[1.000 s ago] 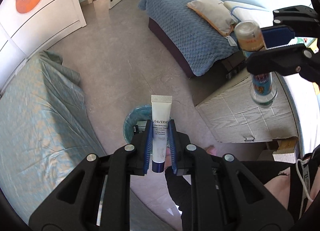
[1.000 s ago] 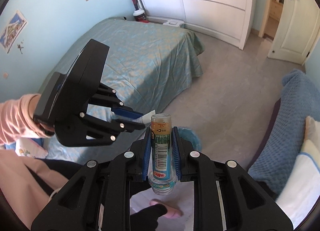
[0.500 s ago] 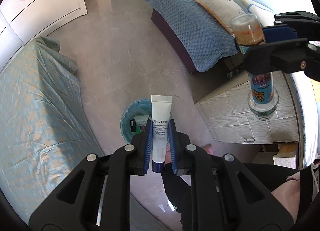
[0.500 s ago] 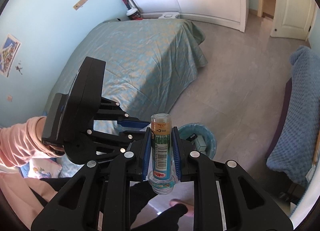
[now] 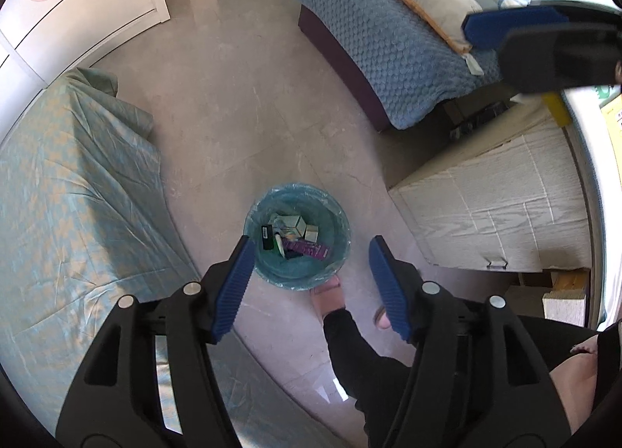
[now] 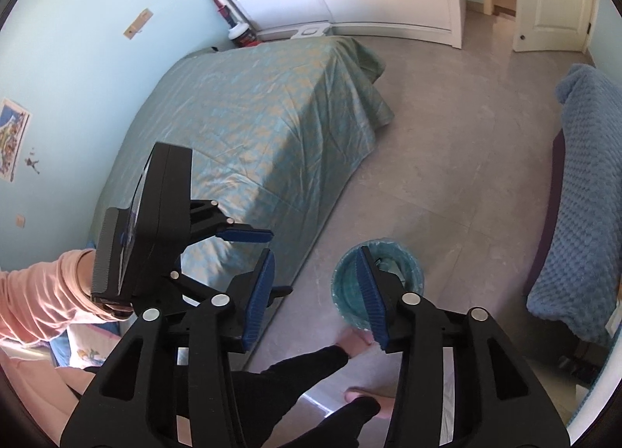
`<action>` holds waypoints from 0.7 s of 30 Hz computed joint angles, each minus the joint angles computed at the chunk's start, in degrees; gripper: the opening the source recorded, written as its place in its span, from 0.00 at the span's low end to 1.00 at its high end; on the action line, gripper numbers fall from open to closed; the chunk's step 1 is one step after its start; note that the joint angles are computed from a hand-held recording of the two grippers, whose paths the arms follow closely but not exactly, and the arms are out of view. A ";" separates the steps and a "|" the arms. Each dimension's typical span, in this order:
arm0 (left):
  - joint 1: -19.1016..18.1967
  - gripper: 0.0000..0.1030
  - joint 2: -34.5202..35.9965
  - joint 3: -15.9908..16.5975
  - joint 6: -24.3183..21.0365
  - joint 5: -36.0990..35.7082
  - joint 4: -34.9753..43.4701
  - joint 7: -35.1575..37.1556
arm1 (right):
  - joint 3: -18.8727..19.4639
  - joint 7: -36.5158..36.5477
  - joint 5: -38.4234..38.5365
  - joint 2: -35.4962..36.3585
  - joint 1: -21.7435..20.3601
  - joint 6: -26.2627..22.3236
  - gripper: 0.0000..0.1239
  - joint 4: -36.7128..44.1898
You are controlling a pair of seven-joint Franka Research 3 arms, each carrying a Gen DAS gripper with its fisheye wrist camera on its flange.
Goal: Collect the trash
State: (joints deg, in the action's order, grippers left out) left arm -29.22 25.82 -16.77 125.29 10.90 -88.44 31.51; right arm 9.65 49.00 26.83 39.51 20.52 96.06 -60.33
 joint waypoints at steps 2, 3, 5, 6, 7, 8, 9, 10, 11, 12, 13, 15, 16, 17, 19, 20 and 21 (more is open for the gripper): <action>-0.15 0.58 0.36 -0.13 -0.43 0.13 0.55 0.66 | -0.15 0.25 -0.01 0.07 -0.12 0.22 0.41 0.14; -0.26 0.58 0.38 -0.12 -0.57 0.22 0.68 0.76 | -0.18 0.40 0.05 0.11 -0.19 0.38 0.41 0.21; -0.37 0.59 0.35 -0.11 -0.25 0.24 0.70 0.73 | -0.27 0.48 0.15 -0.51 -0.39 0.96 0.42 -0.74; -0.44 0.59 0.33 -0.13 -0.12 0.22 0.71 0.64 | -0.28 0.45 0.30 -1.07 -0.57 1.33 0.42 -1.58; -0.47 0.59 0.29 -0.15 0.10 0.19 0.60 0.65 | -0.35 0.47 0.32 -1.47 -0.59 1.88 0.42 -2.27; -0.56 0.59 0.27 -0.11 0.11 0.29 0.60 0.54 | -0.38 0.41 0.36 -1.92 -0.69 2.26 0.44 -2.96; -0.63 0.59 0.25 -0.08 0.07 0.37 0.62 0.48 | -0.43 0.37 0.48 -2.54 -0.83 2.73 0.45 -3.92; -0.62 0.59 0.24 -0.11 0.16 0.36 0.60 0.54 | -0.47 0.31 0.51 -2.90 -0.94 3.02 0.45 -4.50; -0.56 0.59 0.18 -0.11 0.19 0.34 0.54 0.68 | -0.51 0.22 0.53 -3.41 -1.00 3.44 0.45 -5.31; -0.58 0.59 0.10 -0.13 0.16 0.33 0.52 0.67 | -0.54 0.05 0.59 -3.95 -1.14 3.74 0.45 -6.10; -0.60 0.59 0.08 -0.14 0.25 0.34 0.49 0.68 | -0.60 -0.11 0.61 -4.42 -1.22 4.17 0.45 -6.88; -0.79 0.59 0.19 -0.13 -0.18 0.53 0.95 0.74 | -0.65 -0.42 0.83 -5.45 -1.50 4.81 0.45 -8.44; -0.94 0.59 0.31 -0.12 -0.47 0.65 1.34 0.72 | -0.67 -0.54 0.95 -5.89 -1.60 5.11 0.45 -9.11; -1.07 0.59 0.39 -0.08 -0.78 0.83 1.69 0.76 | -0.73 -0.62 0.92 -6.26 -1.61 5.49 0.45 -9.61; -1.36 0.59 0.44 0.01 -1.37 1.18 2.19 0.62 | -0.80 -0.83 1.17 -7.22 -1.85 6.12 0.45 -10.91; -1.51 0.59 0.45 0.04 -1.60 1.33 2.50 0.49 | -0.86 -0.82 1.28 -7.68 -1.92 6.49 0.48 -11.48; -1.53 0.59 0.31 0.07 -1.65 1.41 2.55 0.45 | -0.92 -0.94 1.53 -8.46 -2.10 7.15 0.51 -12.45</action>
